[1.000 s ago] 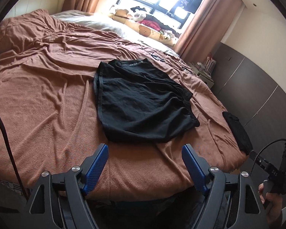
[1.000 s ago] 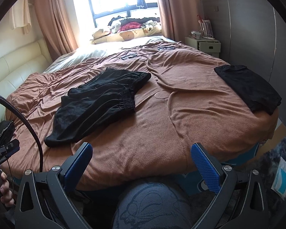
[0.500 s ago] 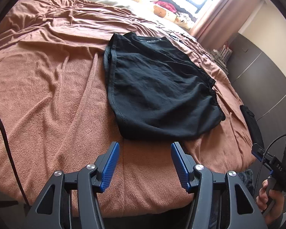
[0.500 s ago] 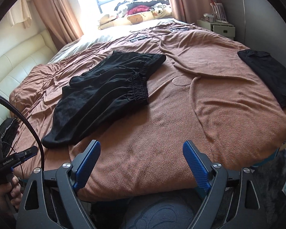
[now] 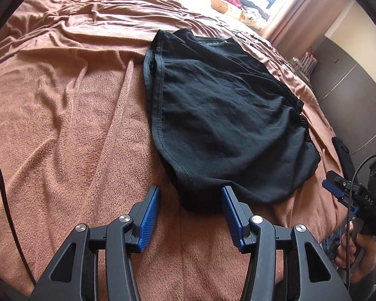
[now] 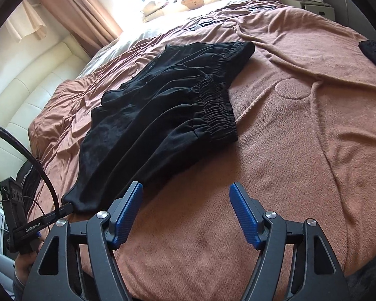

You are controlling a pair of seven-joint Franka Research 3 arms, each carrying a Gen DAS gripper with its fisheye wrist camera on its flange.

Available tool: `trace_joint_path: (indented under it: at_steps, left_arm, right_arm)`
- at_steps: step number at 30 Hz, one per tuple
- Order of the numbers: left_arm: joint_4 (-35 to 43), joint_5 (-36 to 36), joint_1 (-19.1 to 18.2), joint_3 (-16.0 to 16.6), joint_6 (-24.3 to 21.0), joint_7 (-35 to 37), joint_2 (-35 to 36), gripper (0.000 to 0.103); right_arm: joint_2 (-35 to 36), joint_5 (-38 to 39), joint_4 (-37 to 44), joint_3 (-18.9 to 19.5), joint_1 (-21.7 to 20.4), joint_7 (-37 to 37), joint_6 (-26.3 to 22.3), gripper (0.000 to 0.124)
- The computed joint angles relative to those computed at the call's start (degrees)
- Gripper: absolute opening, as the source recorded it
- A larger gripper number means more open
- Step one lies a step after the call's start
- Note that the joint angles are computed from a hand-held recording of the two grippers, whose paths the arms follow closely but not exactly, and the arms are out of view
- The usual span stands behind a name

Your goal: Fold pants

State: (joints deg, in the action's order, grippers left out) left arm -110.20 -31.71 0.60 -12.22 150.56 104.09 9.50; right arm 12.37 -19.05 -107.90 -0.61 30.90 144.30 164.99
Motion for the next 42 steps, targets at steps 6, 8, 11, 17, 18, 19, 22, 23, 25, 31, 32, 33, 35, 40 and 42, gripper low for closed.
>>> trace_joint_path:
  at_steps: [6, 8, 11, 17, 18, 19, 22, 23, 25, 31, 32, 33, 35, 40, 42]
  left_arm:
    - [4.00, 2.11, 0.31, -0.40, -0.70, -1.07, 3.65, 0.052]
    - [5.27, 3.08, 0.49, -0.72, -0.81, -1.19, 4.78, 0.052]
    - [6.96, 3.01, 1.23, -1.53, -1.26, -1.12, 6.20, 0.052]
    - [7.61, -5.00, 4.53, -4.21, -4.56, 4.12, 6.10, 0.052]
    - [6.97, -7.50, 5.06, -4.53, -5.43, 5.96, 5.44, 0.052]
    - [6.27, -9.32, 5.22, -4.49, -6.22, 7.53, 4.73, 0.052]
    - [4.18, -14.24, 4.91, -3.70, -8.13, 11.85, 2.68, 0.052]
    - [3.64, -14.91, 4.44, -3.20, -8.30, 12.57, 2.16, 0.052]
    - [2.59, -15.44, 3.47, -2.16, -8.17, 13.27, 1.23, 0.048]
    - [1.31, -16.08, 2.13, -0.15, -9.39, 13.78, -0.22, 0.015]
    - [0.95, -15.98, 1.92, 0.11, -9.24, 13.76, -0.59, 0.011]
    - [0.67, -15.72, 1.68, 0.38, -9.01, 13.32, -0.90, 0.009]
    - [0.15, -16.13, 1.41, 0.73, -8.29, 13.21, -1.66, 0.008]
    - [0.55, -17.40, 0.68, 1.49, -6.41, 13.86, -3.24, 0.007]
    - [1.67, -17.76, 0.52, 1.74, -6.19, 13.82, -3.27, 0.007]
  right_arm:
    - [4.59, 10.08, 4.14, 2.03, -2.71, -7.49, 0.91, 0.070]
    - [5.60, 12.66, 5.16, 1.93, -2.90, -9.13, 1.15, 0.070]
    - [7.39, 14.80, 7.11, 0.97, -2.38, -10.28, 1.60, 0.066]
    - [9.38, 22.78, 8.71, 3.60, -4.96, -15.88, 3.74, 0.035]
    - [9.53, 24.66, 8.75, 4.63, -5.69, -17.65, 4.28, 0.035]
    - [9.49, 25.76, 8.55, 4.74, -5.64, -18.62, 4.81, 0.035]
    - [9.47, 28.80, 7.97, 5.50, -5.97, -21.86, 6.19, 0.035]
    - [9.62, 29.92, 7.96, 5.84, -6.18, -22.85, 6.55, 0.035]
    - [10.09, 31.24, 8.30, 5.50, -5.83, -23.89, 7.19, 0.035]
    - [9.23, 33.63, 7.53, 4.51, -5.07, -25.74, 8.31, 0.015]
    - [9.09, 33.25, 7.44, 3.79, -4.44, -25.45, 8.28, 0.015]
    - [8.69, 33.08, 7.01, 3.44, -4.09, -25.30, 8.46, 0.013]
    - [8.28, 33.20, 6.53, 3.54, -3.99, -25.57, 8.91, 0.012]
    - [7.46, 33.45, 5.96, 3.60, -3.75, -25.75, 9.77, 0.012]
    - [7.22, 34.00, 5.90, 4.13, -4.14, -26.32, 10.31, 0.012]
